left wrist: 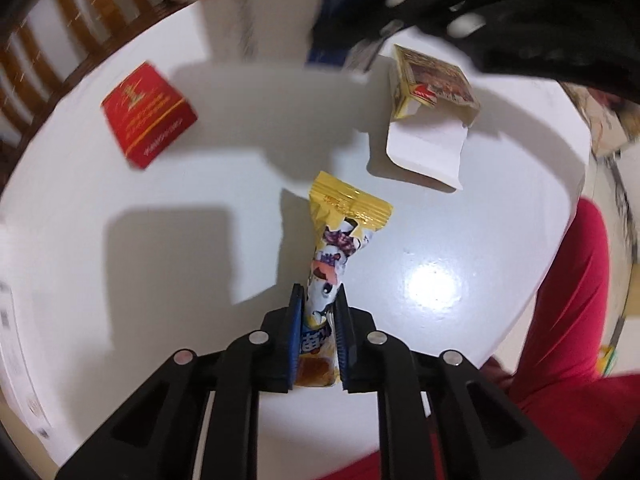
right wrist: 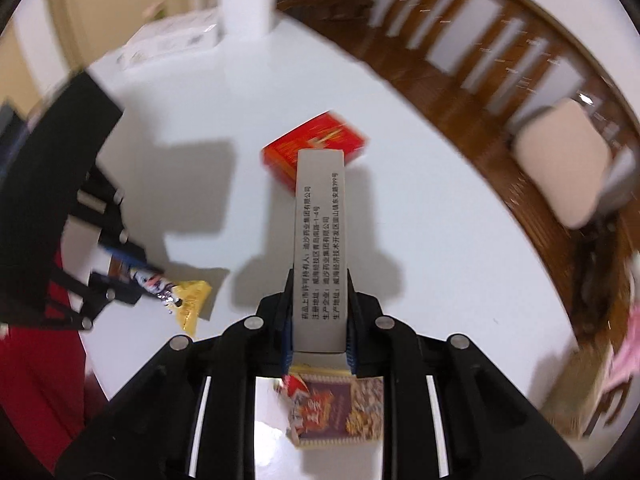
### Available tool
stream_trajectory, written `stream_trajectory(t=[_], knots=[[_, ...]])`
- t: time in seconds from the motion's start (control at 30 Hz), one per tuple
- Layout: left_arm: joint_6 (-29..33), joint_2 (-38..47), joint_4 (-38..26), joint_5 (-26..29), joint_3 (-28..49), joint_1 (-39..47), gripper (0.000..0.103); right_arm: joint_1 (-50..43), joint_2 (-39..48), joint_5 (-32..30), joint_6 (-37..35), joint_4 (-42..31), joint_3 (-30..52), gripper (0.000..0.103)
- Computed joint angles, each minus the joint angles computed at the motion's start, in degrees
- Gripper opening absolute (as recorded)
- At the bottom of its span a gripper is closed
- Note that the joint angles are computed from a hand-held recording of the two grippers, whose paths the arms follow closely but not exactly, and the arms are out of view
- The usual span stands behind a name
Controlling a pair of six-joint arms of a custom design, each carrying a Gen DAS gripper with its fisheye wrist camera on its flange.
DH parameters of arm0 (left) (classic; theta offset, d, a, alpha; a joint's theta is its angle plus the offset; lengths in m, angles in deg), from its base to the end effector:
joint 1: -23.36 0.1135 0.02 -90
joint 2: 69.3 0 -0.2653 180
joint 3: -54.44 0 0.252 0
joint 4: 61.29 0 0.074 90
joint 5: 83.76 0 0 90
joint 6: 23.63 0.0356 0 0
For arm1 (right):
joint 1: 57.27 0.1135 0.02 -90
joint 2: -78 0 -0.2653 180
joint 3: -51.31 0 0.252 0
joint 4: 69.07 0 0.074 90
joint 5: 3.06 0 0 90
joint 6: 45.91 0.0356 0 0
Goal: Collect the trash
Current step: 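Grasp the yellow snack wrapper with the left gripper while the right gripper grasps the white box, then carry the snack wrapper and white box down over the trash bag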
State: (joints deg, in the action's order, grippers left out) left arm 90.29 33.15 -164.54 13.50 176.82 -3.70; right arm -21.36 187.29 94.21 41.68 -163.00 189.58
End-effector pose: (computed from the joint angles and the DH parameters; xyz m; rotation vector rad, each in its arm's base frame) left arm 0.2890 -0.1527 0.3499 1.3108 2.7233 -0.1965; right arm 0.3059 0.2159 0.3870 -0.8462 2.5508 0.0086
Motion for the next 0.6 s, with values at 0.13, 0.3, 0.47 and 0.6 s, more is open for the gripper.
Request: stream_trajectory(t=[0.13,0.3,0.47,0.6], knots=[[-4.67,-1.03,0.17,1.20,0.04,1.97,0.013,3.33,-5.22,5.78,7.30,0.30,-2.04,0.020],[-7.96,-2.25,-0.06,3.14,0.46,4.92,0.012,9.82,-11.21,13.05,17.59,-1.52,-5.08,0.020],[-10.74,-6.99,-0.44,3.82,-0.72,5.65,0.012,15.98,-13.44,18.96,24.45,-4.19,-5.46,0.020],[-13.88,-11.98,1.44,0.60,-3.27,3.69,0.012,19.75,-14.01,22.25,30.31,-5.88,-5.03,0.020]])
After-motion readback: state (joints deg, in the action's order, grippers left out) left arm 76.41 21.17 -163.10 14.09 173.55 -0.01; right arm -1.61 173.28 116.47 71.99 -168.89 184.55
